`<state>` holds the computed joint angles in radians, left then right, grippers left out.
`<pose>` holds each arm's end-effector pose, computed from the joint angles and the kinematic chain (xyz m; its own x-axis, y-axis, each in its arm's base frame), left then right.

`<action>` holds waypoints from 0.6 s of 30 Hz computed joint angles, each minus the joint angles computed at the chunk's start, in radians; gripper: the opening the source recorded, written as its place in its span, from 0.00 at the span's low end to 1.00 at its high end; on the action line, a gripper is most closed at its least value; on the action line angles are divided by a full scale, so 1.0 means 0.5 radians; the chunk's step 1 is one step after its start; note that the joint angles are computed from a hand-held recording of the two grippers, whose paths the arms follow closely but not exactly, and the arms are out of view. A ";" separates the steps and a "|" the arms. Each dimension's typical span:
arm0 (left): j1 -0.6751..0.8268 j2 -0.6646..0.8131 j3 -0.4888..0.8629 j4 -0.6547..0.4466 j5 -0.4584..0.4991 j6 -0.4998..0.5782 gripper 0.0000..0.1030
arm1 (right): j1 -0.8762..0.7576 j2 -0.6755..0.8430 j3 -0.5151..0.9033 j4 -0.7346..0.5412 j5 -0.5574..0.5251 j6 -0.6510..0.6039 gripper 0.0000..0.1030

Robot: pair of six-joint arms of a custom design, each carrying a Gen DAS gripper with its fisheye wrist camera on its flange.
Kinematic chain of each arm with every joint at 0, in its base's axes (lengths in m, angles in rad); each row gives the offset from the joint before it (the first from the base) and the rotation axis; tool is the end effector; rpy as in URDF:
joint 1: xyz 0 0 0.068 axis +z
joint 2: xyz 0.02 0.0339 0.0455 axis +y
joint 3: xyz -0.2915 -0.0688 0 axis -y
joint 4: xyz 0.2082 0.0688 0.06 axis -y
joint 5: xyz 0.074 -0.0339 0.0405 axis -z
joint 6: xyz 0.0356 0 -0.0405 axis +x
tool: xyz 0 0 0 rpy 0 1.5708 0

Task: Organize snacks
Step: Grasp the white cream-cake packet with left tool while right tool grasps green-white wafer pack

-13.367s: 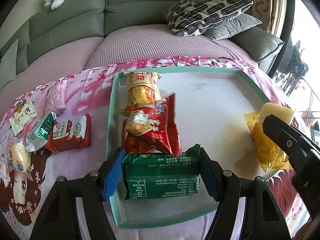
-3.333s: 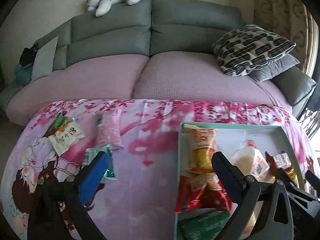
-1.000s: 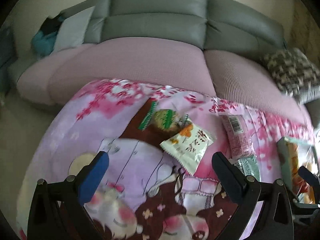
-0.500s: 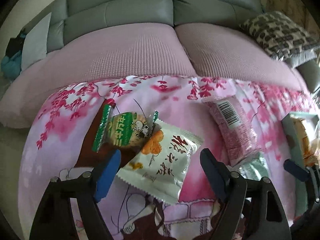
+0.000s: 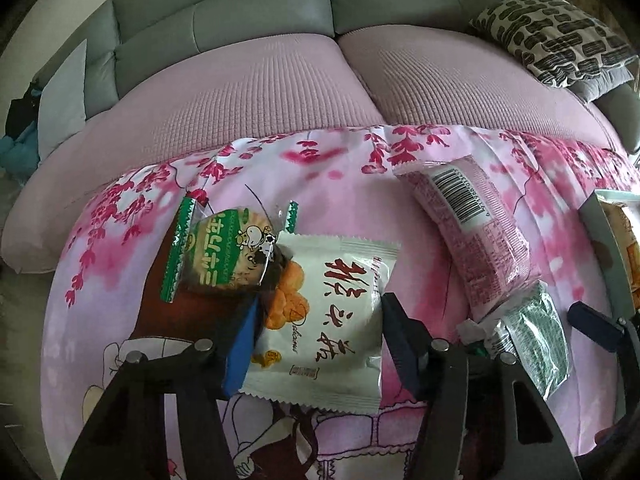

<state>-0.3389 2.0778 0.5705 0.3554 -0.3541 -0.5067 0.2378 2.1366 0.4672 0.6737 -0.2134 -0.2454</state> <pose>0.2666 -0.0809 0.0663 -0.8401 -0.1865 -0.5094 -0.2618 0.9618 0.0796 0.2652 0.0720 0.0552 -0.7080 -0.4159 -0.5708 -0.5300 0.8470 0.0403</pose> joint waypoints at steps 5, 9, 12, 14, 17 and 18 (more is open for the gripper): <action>-0.023 -0.029 -0.002 -0.032 0.009 -0.054 0.52 | -0.005 -0.018 -0.009 0.001 -0.004 0.010 0.84; -0.056 -0.034 -0.020 -0.046 -0.014 -0.156 0.52 | -0.033 -0.035 -0.017 -0.011 -0.029 0.017 0.79; -0.094 -0.073 -0.074 -0.031 -0.013 -0.297 0.51 | -0.058 -0.045 -0.016 -0.023 -0.040 0.021 0.68; -0.122 -0.089 -0.110 -0.015 -0.017 -0.376 0.51 | -0.082 -0.050 -0.008 -0.044 -0.059 0.017 0.66; -0.163 -0.115 -0.140 -0.035 -0.028 -0.489 0.51 | -0.126 -0.067 0.004 -0.092 -0.102 0.015 0.58; -0.180 -0.125 -0.154 -0.033 -0.030 -0.535 0.51 | -0.134 -0.074 0.006 -0.104 -0.107 0.017 0.58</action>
